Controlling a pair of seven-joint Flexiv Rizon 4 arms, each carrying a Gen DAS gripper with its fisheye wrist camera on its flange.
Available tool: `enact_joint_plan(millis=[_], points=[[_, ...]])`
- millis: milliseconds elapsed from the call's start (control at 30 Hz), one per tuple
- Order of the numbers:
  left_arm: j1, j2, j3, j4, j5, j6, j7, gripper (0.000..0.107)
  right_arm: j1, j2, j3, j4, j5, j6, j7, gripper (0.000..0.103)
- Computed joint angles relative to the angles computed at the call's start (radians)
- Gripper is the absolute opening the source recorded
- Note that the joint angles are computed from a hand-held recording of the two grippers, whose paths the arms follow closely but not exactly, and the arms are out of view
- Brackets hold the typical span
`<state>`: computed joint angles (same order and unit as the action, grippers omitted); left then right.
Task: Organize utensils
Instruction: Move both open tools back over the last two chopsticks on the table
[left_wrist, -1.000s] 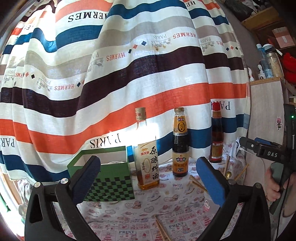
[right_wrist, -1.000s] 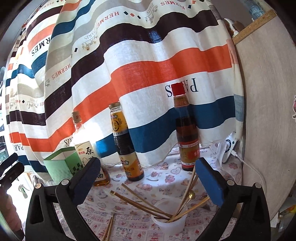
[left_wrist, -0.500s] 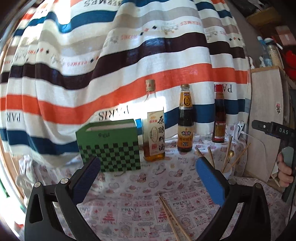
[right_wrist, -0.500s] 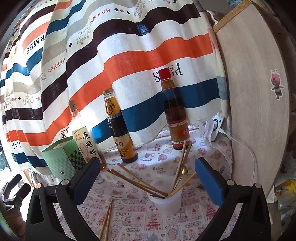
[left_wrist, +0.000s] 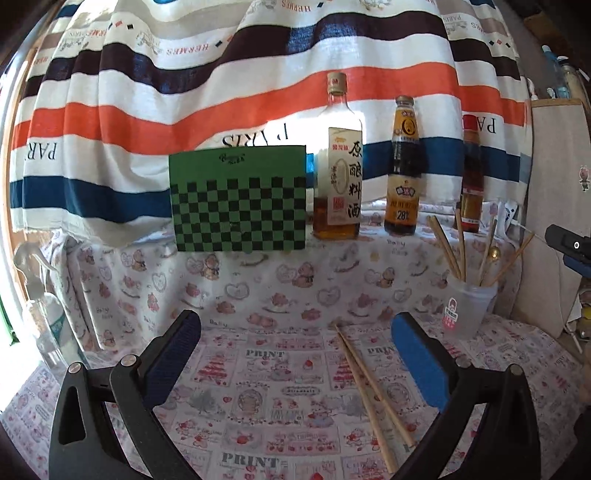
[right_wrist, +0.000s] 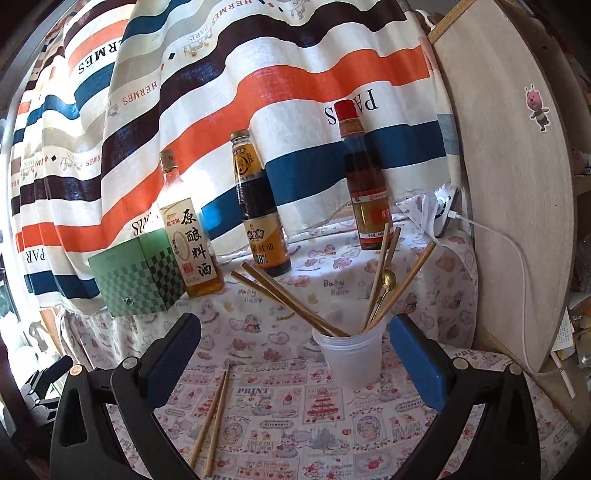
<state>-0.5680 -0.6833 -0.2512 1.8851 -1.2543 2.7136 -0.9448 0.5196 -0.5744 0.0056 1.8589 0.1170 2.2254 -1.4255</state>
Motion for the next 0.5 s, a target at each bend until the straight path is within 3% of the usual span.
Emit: enact_joint_plan(millis=[100,300,367,433,500], points=[[0.019,-0.003,-0.017,-0.004,-0.020,-0.078,-0.011,0.102,0.122,-0.011,-0.109,-0.024,0.169,-0.005,-0.090,0.103],[0.030,0.008,-0.016,0.008,-0.065,-0.192,-0.051,0.102,0.062,-0.032,-0.035,-0.021,0.107,0.022,-0.095,0.103],[0.026,0.010,-0.015,0.012,-0.084,-0.207,-0.051,0.102,0.084,-0.048,-0.052,-0.028,0.107,0.018,-0.125,0.103],[0.040,0.025,-0.010,0.055,-0.032,-0.253,-0.130,0.102,0.096,-0.066,-0.058,-0.034,0.096,0.020,-0.153,0.103],[0.028,0.023,-0.007,0.042,-0.074,-0.292,-0.091,0.102,0.114,-0.081,-0.069,-0.044,0.104,0.006,-0.175,0.103]])
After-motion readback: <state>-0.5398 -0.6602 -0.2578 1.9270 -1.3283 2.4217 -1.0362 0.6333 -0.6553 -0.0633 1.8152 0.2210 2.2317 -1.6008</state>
